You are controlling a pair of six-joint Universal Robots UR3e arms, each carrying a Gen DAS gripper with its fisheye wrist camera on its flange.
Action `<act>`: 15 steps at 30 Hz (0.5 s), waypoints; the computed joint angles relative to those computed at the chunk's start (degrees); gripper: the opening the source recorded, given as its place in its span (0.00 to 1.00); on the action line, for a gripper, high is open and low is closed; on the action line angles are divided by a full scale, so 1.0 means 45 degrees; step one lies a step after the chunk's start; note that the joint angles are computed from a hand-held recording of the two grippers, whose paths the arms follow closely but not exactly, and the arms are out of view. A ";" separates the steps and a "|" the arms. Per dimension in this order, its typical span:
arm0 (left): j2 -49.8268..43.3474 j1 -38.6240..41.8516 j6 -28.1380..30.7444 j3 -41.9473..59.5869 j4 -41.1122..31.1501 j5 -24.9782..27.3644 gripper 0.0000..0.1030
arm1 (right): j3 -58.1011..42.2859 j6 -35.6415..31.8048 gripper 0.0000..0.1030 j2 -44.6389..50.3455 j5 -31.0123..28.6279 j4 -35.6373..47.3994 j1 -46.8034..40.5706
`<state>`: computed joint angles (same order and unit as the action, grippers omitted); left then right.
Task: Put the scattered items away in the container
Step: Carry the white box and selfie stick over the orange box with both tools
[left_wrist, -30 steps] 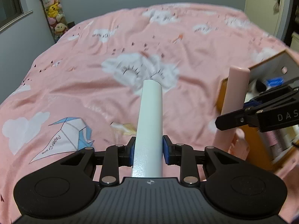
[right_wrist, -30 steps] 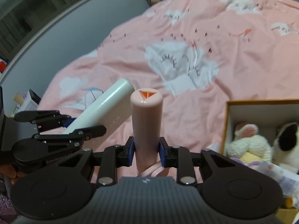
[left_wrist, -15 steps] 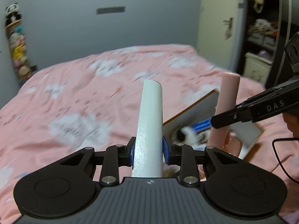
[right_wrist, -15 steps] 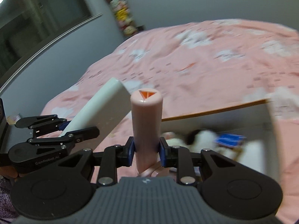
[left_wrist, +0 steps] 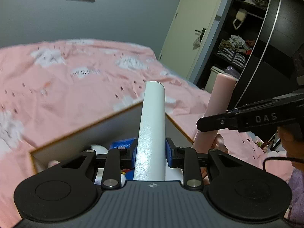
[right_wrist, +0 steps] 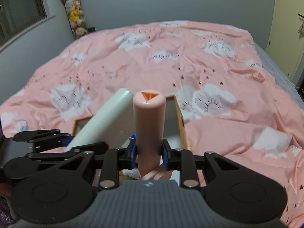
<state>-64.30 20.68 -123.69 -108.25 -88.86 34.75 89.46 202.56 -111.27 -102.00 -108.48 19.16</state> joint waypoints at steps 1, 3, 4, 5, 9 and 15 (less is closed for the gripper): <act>-0.0205 -0.0316 -0.0568 -0.0282 0.0709 0.0076 0.32 | 0.0199 -0.0177 0.29 -0.0106 0.0222 0.0025 -0.0239; -0.0563 -0.0848 -0.1547 -0.0911 0.2084 0.0213 0.32 | 0.0462 -0.0584 0.28 -0.0111 0.0620 -0.0002 -0.0659; -0.0654 -0.1049 -0.1872 -0.1221 0.2619 0.0250 0.32 | 0.0566 -0.0811 0.28 -0.0066 0.0751 0.0010 -0.0808; -0.0751 -0.1241 -0.2227 -0.1600 0.3276 0.0285 0.32 | 0.0629 -0.1029 0.28 0.0002 0.0839 0.0046 -0.0903; -0.0864 -0.1667 -0.3361 -0.3031 0.5732 0.0395 0.32 | 0.0583 -0.1837 0.28 0.0357 0.1285 0.0569 -0.1245; -0.0961 -0.2433 -0.4537 -0.4430 0.8745 0.1220 0.32 | -0.0105 -0.2430 0.28 0.1463 0.1674 0.1456 -0.1300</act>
